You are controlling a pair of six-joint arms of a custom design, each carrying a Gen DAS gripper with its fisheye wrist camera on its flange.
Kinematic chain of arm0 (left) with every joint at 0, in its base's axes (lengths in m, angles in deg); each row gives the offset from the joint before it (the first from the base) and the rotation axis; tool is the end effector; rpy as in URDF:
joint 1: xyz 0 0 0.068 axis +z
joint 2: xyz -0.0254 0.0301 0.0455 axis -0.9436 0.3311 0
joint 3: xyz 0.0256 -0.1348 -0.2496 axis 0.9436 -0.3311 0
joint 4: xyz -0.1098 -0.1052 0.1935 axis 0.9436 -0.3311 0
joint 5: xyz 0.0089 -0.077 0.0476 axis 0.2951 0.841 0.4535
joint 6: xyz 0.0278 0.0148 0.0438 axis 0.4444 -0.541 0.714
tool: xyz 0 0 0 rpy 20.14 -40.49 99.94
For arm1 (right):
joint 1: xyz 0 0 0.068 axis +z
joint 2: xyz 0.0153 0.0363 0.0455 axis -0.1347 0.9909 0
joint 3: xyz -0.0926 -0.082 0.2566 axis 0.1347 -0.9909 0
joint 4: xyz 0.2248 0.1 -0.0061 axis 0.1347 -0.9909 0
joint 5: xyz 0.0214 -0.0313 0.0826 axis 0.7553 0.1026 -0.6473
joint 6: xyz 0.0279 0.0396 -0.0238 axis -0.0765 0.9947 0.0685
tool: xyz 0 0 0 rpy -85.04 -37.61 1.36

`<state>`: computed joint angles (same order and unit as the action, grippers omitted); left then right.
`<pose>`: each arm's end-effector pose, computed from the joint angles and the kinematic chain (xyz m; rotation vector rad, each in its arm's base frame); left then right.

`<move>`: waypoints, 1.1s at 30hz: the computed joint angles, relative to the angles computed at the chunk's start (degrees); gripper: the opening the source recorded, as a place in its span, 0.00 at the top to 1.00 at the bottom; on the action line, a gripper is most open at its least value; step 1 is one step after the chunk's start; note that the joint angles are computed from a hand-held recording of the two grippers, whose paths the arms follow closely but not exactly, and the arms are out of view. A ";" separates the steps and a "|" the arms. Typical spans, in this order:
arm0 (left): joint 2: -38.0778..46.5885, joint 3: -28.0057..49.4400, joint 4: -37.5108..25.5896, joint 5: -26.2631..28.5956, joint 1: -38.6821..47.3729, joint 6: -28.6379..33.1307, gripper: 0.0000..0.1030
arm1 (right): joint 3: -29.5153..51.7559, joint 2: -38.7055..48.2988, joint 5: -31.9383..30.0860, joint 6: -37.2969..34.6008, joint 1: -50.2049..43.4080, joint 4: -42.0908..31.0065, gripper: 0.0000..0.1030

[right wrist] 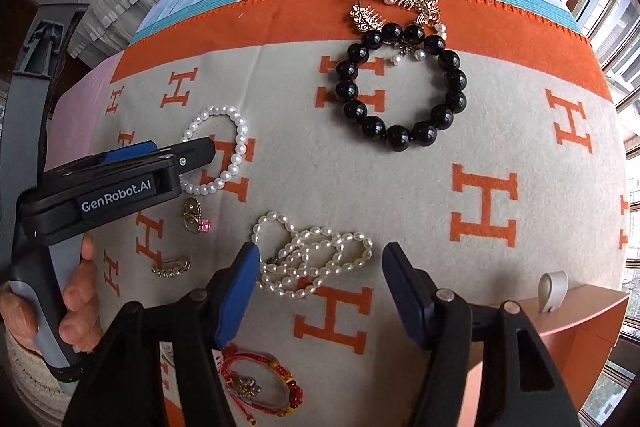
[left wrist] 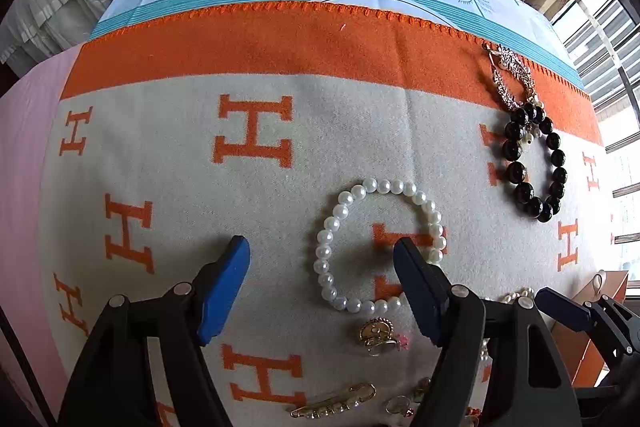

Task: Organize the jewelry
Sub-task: 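Grasp the pearl necklace with the right tool while the left tool grasps the pearl bracelet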

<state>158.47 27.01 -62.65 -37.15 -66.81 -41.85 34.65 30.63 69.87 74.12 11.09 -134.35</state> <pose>0.2974 0.0203 0.2559 -0.4586 2.8811 -0.0197 0.2961 0.1107 0.2902 -0.6236 2.9197 0.4205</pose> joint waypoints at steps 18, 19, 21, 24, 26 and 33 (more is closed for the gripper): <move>0.30 2.94 -1.56 -1.34 -3.50 -1.72 0.95 | -1.53 -4.51 -4.36 -2.74 -2.13 0.75 1.00; -0.55 2.94 -1.74 -1.51 -3.72 -1.72 0.95 | -1.19 -4.83 -4.65 -2.60 -2.21 0.48 1.00; -1.94 3.23 -2.36 -1.61 -4.48 -2.02 0.95 | -0.35 -4.83 -3.75 -1.94 -2.20 -0.05 1.00; -2.80 4.12 -3.41 -1.61 -5.33 -2.77 0.95 | 0.95 -2.77 -3.62 -1.36 -2.38 -1.66 0.98; -2.44 5.13 -3.72 -1.73 -5.75 -3.06 0.95 | -0.42 -2.86 -2.19 -0.24 -1.14 0.13 0.90; -6.38 2.91 -5.00 -0.14 -4.75 -2.63 0.95 | -1.19 -1.76 0.57 3.28 2.30 3.67 0.70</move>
<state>152.09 29.92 -67.64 -37.29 -71.57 -44.48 33.46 28.87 70.44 77.40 13.38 -130.69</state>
